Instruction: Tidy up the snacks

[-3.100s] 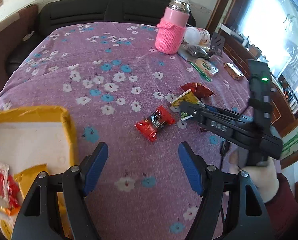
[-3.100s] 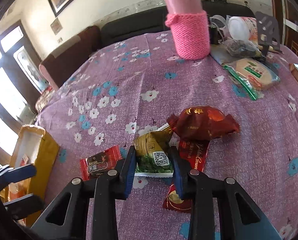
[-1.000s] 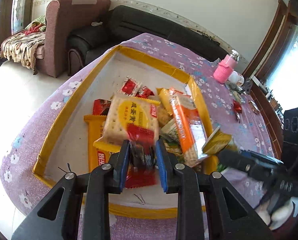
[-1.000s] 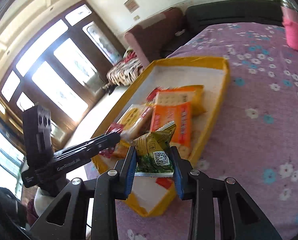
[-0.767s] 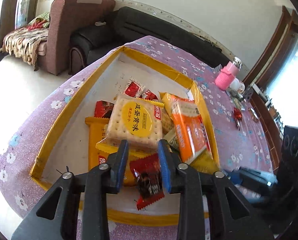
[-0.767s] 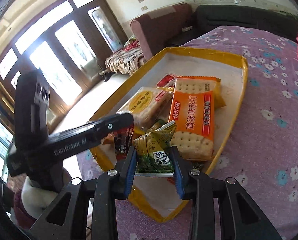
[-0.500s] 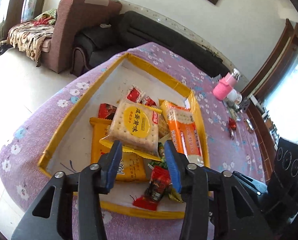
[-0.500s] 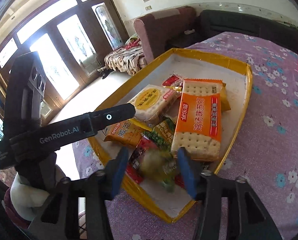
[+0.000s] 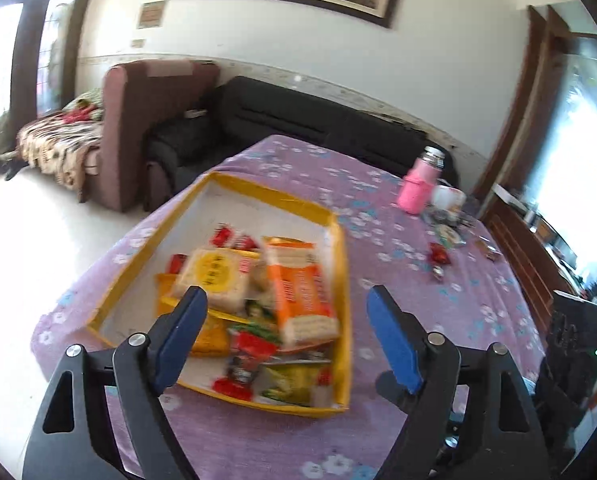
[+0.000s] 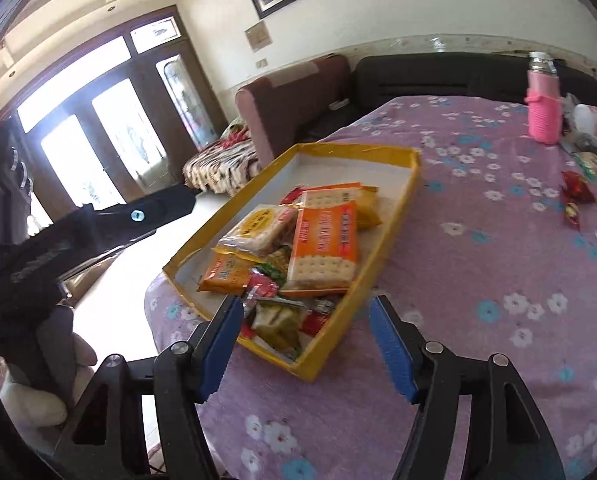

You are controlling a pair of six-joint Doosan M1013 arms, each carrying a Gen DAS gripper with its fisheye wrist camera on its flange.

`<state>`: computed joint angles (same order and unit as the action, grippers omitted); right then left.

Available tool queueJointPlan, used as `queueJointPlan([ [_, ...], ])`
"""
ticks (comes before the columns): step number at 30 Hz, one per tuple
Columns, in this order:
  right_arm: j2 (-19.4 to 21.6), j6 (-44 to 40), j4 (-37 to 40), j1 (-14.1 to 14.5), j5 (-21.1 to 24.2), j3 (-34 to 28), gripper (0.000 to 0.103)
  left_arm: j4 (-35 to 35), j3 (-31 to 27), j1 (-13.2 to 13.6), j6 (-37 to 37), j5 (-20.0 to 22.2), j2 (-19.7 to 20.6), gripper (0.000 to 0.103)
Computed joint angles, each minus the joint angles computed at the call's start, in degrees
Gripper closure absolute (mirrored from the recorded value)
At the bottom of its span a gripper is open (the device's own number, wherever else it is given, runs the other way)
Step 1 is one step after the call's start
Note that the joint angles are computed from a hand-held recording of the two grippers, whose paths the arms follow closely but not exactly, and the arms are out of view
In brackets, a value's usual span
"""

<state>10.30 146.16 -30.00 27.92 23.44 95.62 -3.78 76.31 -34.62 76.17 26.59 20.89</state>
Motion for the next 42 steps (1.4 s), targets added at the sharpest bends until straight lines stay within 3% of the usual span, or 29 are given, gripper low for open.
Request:
queueJointPlan([
  [2,-1.28,6.9,-6.7,0.31,0.87,1.48,0.033,0.94,-0.37,-0.81,0.45,0.7,0.12,0.02],
  [8,-4.19,17.85,-15.71,0.71,2.15,4.87,0.03,18.87,-0.81,-4.04,-12.39,4.17,0.15,0.02],
  [11,-4.98,17.65,-15.32,0.55,2.27,5.73,0.029,25.06,-0.24,-5.2,-17.25,4.11,-0.31,0.02],
  [21,-5.82,16.64,-16.38,2.06,4.73,6.35,0.027,29.07,0.58,-6.27,-20.8,4.1,-1.27,0.02],
  [28,-5.97,16.51,-16.99,2.92,5.95,6.3,0.027,39.05,3.01,-7.13,-29.32,1.85,-2.89,0.02],
  [31,-6.09,16.95,-17.71,3.3,6.27,6.37,0.027,46.76,3.88,-7.89,-36.2,2.32,-3.44,0.02],
  [34,-6.15,17.17,-18.39,3.7,6.65,6.37,0.027,61.73,4.35,-9.97,-48.47,8.52,-3.56,0.02],
  [37,-6.2,17.58,-19.04,3.98,6.98,6.43,0.027,70.93,5.31,-11.32,-55.92,12.66,-3.77,0.019],
  [40,-6.28,17.83,-19.8,4.24,7.29,6.56,0.027,77.66,7.58,-11.75,-61.14,11.7,-4.72,0.017],
  [42,-6.28,17.61,-19.97,4.35,7.45,6.52,0.026,77.8,8.04,-11.67,-61.18,10.5,-5.02,0.016],
])
